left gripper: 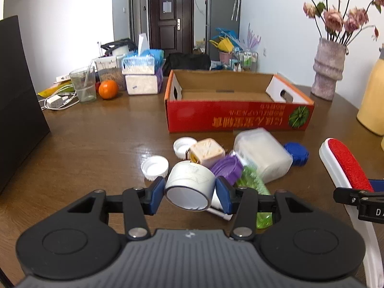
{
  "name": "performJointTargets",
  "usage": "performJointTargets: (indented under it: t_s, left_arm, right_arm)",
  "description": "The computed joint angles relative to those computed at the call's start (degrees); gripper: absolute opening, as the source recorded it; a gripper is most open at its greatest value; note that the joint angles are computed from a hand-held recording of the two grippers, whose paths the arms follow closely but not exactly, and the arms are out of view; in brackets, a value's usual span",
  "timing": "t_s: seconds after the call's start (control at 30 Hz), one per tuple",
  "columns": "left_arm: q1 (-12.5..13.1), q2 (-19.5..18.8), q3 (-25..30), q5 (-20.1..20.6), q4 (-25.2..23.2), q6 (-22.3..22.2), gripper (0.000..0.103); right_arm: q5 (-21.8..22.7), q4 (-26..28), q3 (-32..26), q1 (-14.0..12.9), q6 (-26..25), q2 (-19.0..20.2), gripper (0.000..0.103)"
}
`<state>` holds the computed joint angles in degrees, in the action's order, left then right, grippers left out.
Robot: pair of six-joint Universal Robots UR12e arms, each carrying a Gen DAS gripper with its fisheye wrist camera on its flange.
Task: Organize rigid objects
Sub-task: 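Carry the lint brush with the right tool while the left tool carries the tape roll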
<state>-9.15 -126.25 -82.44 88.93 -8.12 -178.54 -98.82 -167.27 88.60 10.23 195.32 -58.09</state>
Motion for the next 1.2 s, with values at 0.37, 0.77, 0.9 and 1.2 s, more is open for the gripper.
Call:
performJointTargets:
  t_s: [0.37,0.77,0.9,1.2]
  left_arm:
    - [-0.7,1.1,1.9,0.2,-0.9,-1.0,0.048]
    - [-1.4,-0.5,8.3,1.2,-3.9,-2.8,0.048]
    - [-1.7,-1.8,11.5,2.2,-5.6,-3.4,0.048]
    - [-1.8,-5.1,19.6,3.1,-10.4,-4.6,0.048]
  right_arm:
    - [0.8,-1.5,-1.9,-0.2,-1.7,-0.8,0.055]
    - [3.1,1.2,-7.6,-1.0,-1.1,0.8,0.055]
    - [3.0,1.7,-9.9,-1.1,-1.3,1.7,0.055]
    - [4.7,4.1,-16.6,-1.8,-0.9,4.5,0.055]
